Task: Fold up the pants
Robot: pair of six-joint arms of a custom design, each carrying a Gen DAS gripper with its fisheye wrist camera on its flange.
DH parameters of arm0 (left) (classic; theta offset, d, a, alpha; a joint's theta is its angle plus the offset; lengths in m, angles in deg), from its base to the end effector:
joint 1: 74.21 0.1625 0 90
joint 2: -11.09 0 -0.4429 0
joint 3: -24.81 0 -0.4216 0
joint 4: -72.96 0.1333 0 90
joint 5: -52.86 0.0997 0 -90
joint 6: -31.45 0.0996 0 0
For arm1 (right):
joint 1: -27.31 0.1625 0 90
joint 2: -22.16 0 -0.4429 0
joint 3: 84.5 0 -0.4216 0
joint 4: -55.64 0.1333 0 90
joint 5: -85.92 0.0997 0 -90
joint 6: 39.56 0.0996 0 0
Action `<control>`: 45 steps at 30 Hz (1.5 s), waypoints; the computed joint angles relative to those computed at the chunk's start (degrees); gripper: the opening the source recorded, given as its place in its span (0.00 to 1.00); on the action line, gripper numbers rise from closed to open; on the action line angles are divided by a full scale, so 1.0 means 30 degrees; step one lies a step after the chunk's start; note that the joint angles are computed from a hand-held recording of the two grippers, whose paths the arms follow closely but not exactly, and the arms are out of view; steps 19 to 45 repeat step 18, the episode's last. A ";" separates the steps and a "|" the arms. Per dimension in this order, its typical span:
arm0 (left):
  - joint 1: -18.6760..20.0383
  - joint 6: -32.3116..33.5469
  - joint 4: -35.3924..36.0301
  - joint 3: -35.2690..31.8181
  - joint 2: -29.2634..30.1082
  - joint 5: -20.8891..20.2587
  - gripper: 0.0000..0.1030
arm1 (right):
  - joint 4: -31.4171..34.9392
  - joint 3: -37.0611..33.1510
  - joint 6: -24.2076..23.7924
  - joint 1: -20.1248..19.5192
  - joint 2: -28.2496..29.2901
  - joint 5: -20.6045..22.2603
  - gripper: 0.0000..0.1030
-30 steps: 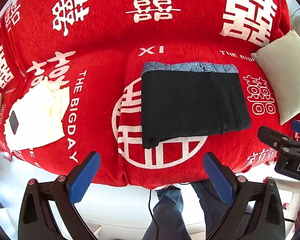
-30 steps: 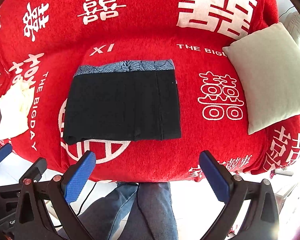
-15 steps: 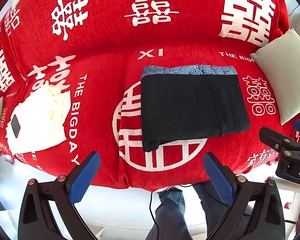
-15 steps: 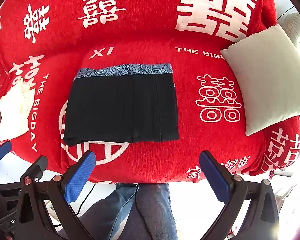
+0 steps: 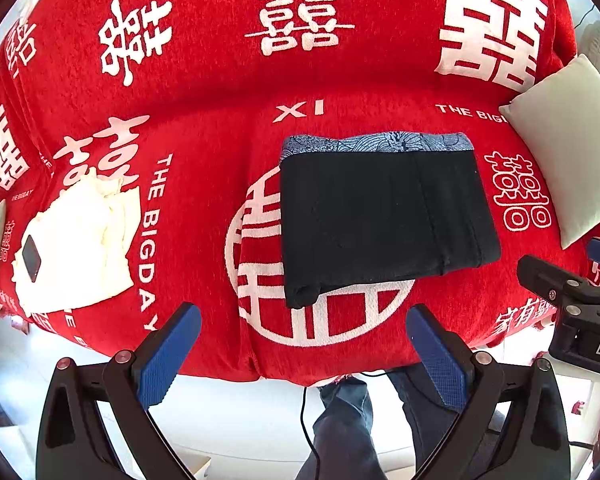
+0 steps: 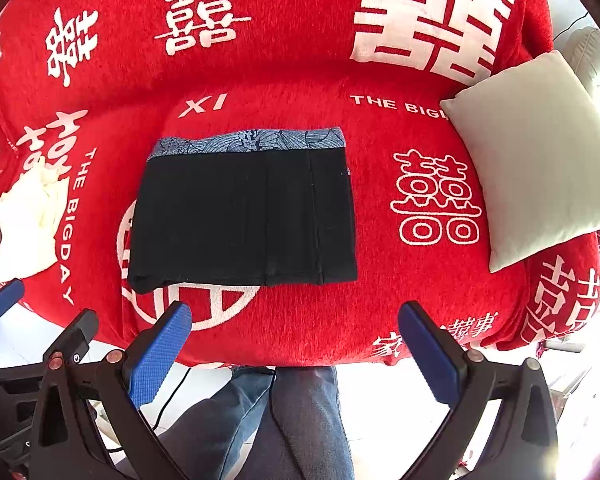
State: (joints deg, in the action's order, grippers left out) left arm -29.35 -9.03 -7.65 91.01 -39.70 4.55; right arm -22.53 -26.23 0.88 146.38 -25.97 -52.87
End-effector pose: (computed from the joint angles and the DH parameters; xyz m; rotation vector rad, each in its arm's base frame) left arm -0.3878 -0.6675 0.2843 0.2882 2.3086 -0.2259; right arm 0.4293 -0.6521 0.3199 -0.0255 -2.2370 0.2208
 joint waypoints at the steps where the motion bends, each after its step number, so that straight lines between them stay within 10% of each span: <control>1: 0.0015 -0.0021 0.0018 -0.0031 0.0010 -0.0043 1.00 | 0.0097 -0.0065 0.0037 -0.0009 0.0029 0.0002 1.00; 45: 0.0233 0.0836 -0.0526 -0.0029 0.0117 0.0041 1.00 | 0.0286 -0.0146 0.0189 -0.0142 0.0143 0.0093 1.00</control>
